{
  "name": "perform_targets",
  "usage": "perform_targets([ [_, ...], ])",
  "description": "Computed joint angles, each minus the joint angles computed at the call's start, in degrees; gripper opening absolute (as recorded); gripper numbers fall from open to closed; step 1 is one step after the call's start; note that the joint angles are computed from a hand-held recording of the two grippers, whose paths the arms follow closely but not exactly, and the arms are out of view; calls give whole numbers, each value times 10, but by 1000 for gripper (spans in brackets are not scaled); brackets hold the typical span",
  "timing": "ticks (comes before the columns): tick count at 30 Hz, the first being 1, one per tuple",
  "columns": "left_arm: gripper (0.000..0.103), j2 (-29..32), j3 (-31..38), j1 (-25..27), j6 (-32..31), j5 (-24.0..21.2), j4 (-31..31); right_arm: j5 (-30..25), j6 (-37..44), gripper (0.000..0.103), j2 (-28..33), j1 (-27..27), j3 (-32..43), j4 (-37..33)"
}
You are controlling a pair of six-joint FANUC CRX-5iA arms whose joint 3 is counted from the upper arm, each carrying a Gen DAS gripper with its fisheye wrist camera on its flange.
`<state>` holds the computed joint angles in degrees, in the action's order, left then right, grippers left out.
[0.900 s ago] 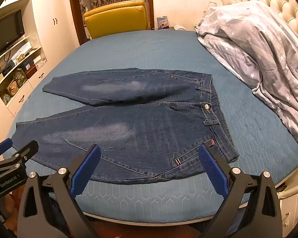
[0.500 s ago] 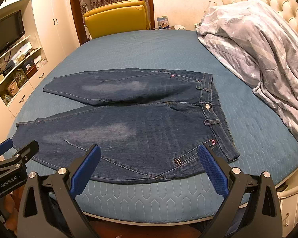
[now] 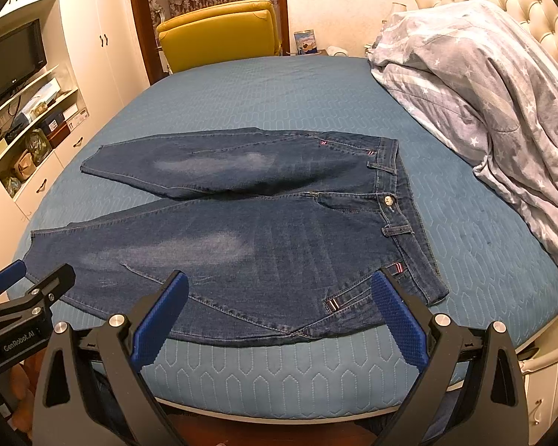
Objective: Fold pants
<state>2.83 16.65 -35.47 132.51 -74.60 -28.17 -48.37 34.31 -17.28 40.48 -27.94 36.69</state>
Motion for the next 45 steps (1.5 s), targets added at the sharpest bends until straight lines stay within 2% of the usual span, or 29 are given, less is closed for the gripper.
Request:
perform_targets([
  [27, 102, -2, -9, 5, -2, 2, 7, -2, 8, 95, 2, -2, 2, -9],
  [32, 102, -12, -41, 33, -12, 35, 46, 13, 74, 96, 23, -52, 33, -94],
  [34, 102, -18, -56, 42, -11, 53, 48, 17, 118, 96, 48, -87, 58, -124],
  [37, 102, -23, -72, 57, -14, 68, 61, 27, 190, 96, 115, -170, 121, -160],
  [41, 102, -29, -93, 86, -22, 78, 100, -7, 311, 96, 266, -298, 302, -269],
  [45, 102, -37, -120, 118, -31, 98, 130, -56, 395, 96, 417, -358, 483, -287],
])
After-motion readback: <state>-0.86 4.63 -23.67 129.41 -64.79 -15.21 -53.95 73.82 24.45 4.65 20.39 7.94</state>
